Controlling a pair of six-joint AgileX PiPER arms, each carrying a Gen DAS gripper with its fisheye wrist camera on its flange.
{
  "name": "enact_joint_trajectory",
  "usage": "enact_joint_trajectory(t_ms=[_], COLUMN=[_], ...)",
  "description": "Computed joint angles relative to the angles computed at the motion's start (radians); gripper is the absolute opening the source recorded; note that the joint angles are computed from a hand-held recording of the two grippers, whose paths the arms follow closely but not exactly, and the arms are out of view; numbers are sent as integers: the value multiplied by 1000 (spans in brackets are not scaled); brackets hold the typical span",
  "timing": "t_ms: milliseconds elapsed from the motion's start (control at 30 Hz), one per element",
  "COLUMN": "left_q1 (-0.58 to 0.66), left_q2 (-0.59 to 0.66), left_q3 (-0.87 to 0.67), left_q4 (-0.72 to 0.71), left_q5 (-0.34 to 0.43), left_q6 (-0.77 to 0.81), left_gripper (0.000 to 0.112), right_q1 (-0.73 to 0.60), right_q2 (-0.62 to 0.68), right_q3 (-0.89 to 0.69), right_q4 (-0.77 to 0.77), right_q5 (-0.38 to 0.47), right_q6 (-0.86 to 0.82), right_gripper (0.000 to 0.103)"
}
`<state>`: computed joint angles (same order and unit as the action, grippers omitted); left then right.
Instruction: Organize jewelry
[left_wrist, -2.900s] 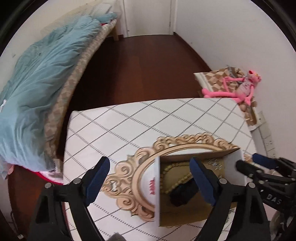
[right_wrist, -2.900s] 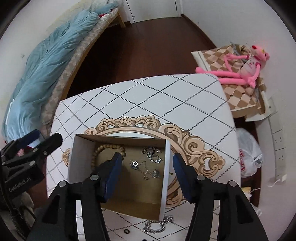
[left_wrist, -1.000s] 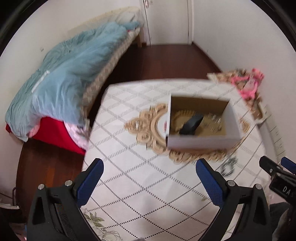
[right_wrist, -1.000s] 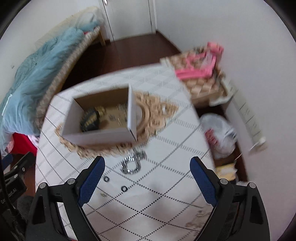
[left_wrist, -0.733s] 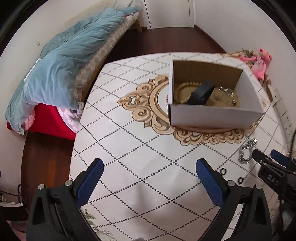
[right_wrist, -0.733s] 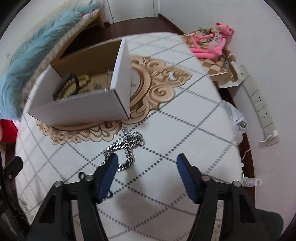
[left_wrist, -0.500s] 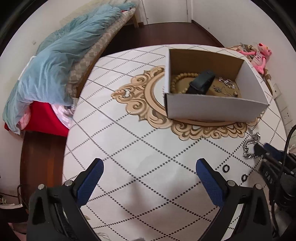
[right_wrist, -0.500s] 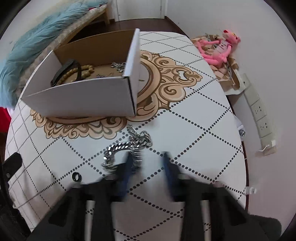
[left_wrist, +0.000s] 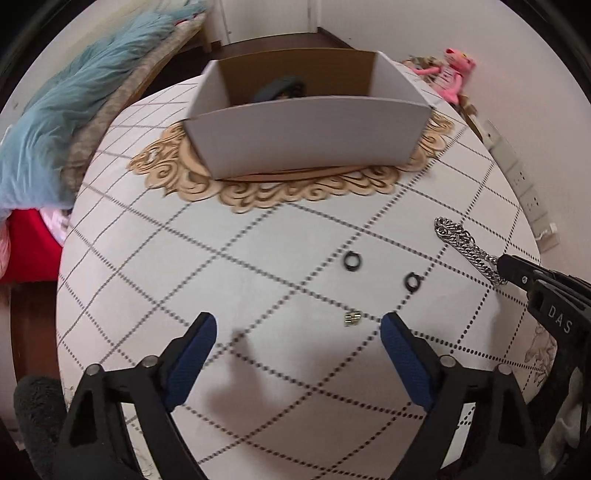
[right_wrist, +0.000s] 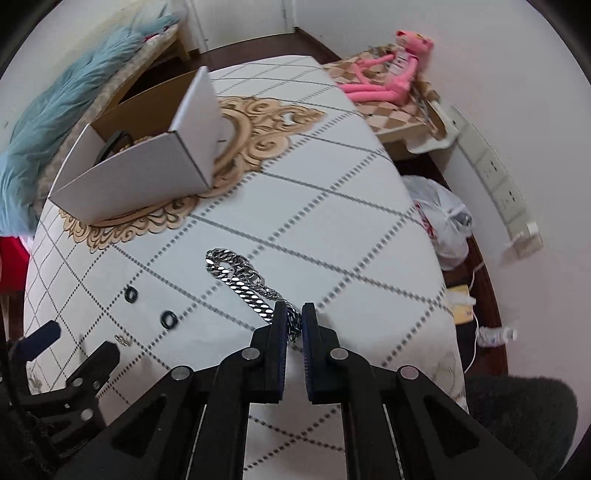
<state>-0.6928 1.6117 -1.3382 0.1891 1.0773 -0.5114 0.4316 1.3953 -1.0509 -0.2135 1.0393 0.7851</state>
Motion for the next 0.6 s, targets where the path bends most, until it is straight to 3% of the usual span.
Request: enact_joint_trajectory(t_ms=[100, 233, 300, 400, 600], left_q1=[-23, -24, -27, -25, -32], left_q2=[24, 43, 53, 59, 61], left_q3=[-9, -11, -23, -32, -38], left_q4=[6, -11, -6, -21, -33], left_q5=[-7, -25, -23, -35, -48], left_q6=[-5, -1, -2, 9, 21], left_gripper=[64, 51, 51, 34, 12], right_q1=[-16, -43, -43, -50, -48], right_q2=[-16, -21, -17, -11, -7], right_q3=[29, 44, 41, 40, 37], right_q4=[7, 19, 20, 20, 17], right_q5=[-12, -30, -32, -36, -36], right_q6=[3, -7, -1, -3, 1], right_gripper=[8, 8, 8, 8, 8])
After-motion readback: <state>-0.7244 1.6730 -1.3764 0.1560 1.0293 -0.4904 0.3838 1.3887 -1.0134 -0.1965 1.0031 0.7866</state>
